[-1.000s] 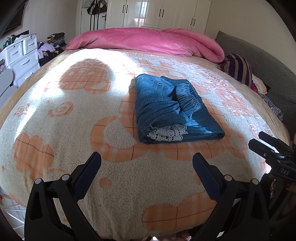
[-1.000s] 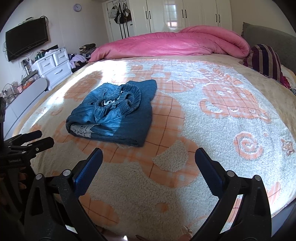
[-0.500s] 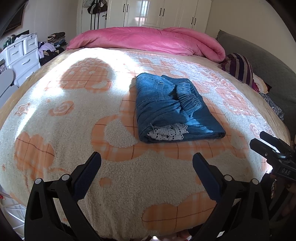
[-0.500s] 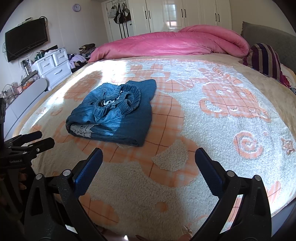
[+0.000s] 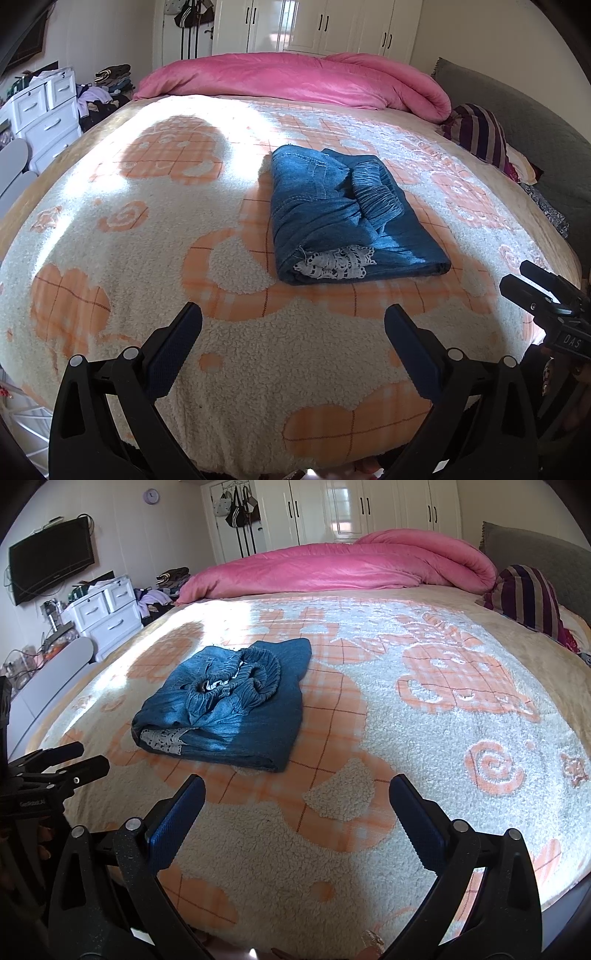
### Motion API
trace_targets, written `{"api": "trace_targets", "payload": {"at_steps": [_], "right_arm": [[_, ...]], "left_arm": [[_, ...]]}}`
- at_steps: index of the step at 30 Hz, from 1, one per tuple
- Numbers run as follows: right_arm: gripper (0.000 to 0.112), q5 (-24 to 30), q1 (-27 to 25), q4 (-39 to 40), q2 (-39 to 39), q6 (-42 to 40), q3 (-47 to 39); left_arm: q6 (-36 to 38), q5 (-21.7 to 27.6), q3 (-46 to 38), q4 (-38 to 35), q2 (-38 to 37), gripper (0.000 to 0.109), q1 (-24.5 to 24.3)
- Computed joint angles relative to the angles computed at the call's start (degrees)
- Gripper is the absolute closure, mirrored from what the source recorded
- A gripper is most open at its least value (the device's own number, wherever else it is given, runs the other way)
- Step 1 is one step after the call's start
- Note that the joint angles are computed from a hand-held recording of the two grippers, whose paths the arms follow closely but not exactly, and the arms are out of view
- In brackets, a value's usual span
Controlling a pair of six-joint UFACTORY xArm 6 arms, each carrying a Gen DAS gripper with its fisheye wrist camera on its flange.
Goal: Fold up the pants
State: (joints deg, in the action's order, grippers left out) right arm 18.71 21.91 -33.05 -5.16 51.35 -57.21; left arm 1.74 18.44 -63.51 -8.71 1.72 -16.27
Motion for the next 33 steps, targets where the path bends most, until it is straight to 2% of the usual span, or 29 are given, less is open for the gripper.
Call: {"api": "trace_targets", "payload": {"at_steps": [33], "right_arm": [[0.018, 1.6, 0.2, -0.7, -0.2, 1.0, -0.2]], "left_arm": [[-2.6, 1.3, -0.8, 1.5, 0.4, 0.01, 0.9]]}}
